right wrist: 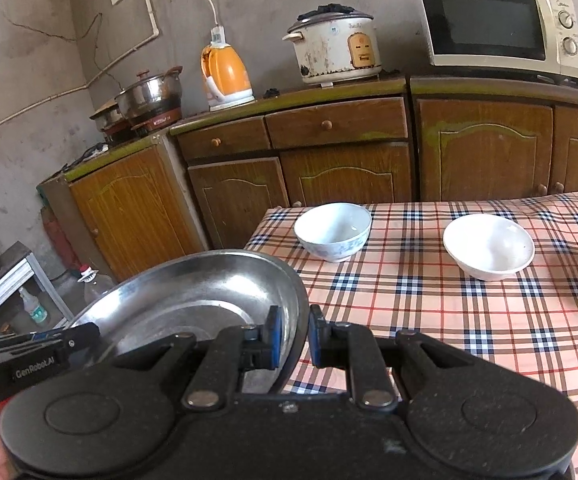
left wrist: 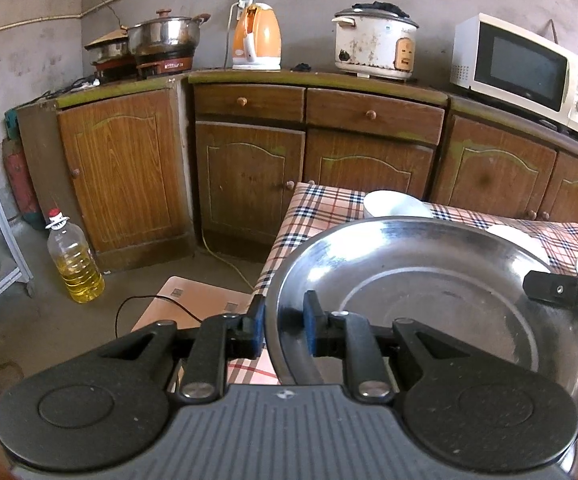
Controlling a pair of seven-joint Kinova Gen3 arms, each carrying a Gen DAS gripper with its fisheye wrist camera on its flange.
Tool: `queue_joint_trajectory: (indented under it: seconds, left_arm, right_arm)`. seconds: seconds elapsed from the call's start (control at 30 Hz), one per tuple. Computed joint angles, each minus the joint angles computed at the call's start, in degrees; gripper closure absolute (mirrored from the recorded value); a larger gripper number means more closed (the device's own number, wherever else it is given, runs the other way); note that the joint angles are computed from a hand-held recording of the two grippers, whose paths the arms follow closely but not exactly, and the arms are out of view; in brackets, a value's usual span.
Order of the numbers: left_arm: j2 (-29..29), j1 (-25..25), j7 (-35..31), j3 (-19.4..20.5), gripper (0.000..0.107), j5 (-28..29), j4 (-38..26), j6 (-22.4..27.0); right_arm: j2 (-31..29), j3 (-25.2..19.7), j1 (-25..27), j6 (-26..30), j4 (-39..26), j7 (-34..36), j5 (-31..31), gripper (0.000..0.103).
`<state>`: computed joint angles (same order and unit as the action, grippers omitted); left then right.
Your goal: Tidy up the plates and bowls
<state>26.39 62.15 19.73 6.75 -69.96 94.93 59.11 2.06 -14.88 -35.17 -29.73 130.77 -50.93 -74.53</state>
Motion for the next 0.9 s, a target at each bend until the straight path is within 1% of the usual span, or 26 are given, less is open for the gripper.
queue_joint_trajectory:
  seconds: [0.2, 0.47, 0.57, 0.9]
  left_arm:
    - [0.67, 1.16, -1.01, 0.24, 0.088, 0.48, -1.45, 1.9]
    - [0.89, 2.06, -0.43, 0.1, 0.088, 0.64, -1.66, 1.71]
    - [0.8, 2.38, -0.35, 0.12, 0.088, 0.61, -1.63, 1.78]
    - [1.23, 3.33, 0.47, 0.23, 0.087, 0.27, -1.92, 1.97]
  right_arm:
    - [-1.63, -0.59, 0.29, -0.15, 1.15, 1.12, -1.45, 0.084]
    - [-3.29, -2.02, 1.04, -1.31, 2.79, 1.46, -2.63, 0.084]
    - [-3.86, -2.13, 1.69, -0.77, 3.26, 1.07, -1.94, 0.084]
    - [-5.17, -3.67, 2.38, -2.49, 5.57, -1.98, -0.09, 0.084]
